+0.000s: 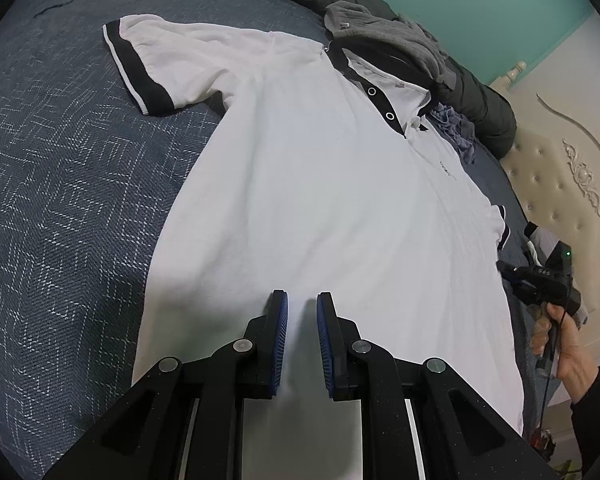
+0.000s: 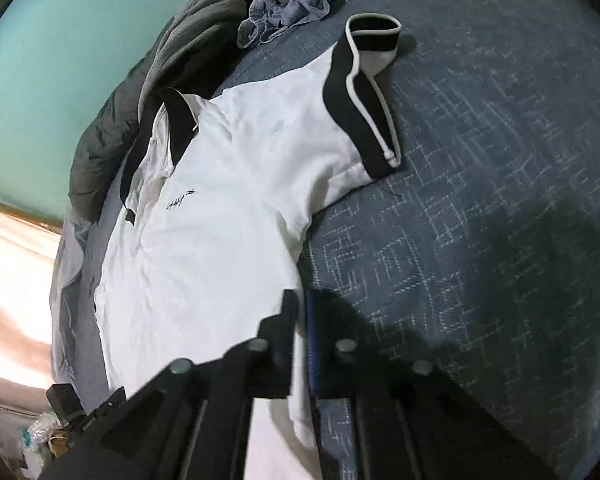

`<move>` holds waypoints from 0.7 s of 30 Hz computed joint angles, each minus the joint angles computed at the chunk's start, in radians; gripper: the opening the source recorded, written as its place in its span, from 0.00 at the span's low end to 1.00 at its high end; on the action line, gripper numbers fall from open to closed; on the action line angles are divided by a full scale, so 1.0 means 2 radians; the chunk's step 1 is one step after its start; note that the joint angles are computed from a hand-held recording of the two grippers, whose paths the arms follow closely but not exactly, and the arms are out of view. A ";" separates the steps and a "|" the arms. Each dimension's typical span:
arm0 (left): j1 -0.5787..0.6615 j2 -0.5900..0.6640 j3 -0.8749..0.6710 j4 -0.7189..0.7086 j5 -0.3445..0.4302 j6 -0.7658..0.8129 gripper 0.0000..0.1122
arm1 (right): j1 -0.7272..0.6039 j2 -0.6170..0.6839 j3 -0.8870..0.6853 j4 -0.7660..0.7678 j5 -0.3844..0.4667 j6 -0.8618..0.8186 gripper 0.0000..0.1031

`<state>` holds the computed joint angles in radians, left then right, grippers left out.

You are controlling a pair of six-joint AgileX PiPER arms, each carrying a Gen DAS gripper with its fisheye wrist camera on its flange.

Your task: Fold clothes

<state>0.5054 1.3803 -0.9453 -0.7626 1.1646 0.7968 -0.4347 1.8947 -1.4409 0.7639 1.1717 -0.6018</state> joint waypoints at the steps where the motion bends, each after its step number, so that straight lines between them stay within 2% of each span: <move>1: 0.000 0.001 0.000 0.000 0.000 0.001 0.14 | 0.003 -0.002 -0.004 -0.006 -0.003 -0.001 0.02; 5: 0.001 0.002 -0.001 0.000 0.001 0.002 0.14 | 0.015 -0.007 -0.023 -0.031 -0.016 -0.006 0.02; 8: -0.001 0.000 0.000 0.002 -0.001 0.001 0.14 | 0.040 -0.008 -0.039 -0.092 -0.027 0.005 0.02; 9: -0.002 0.000 0.000 0.002 -0.001 0.000 0.14 | 0.042 -0.003 -0.044 -0.099 -0.019 0.006 0.02; 17: -0.001 0.000 0.000 0.002 -0.001 0.000 0.14 | 0.009 -0.016 -0.022 -0.105 -0.027 0.015 0.03; 21: -0.001 -0.003 0.001 0.004 -0.001 -0.002 0.14 | -0.002 -0.030 -0.018 -0.053 -0.015 -0.031 0.04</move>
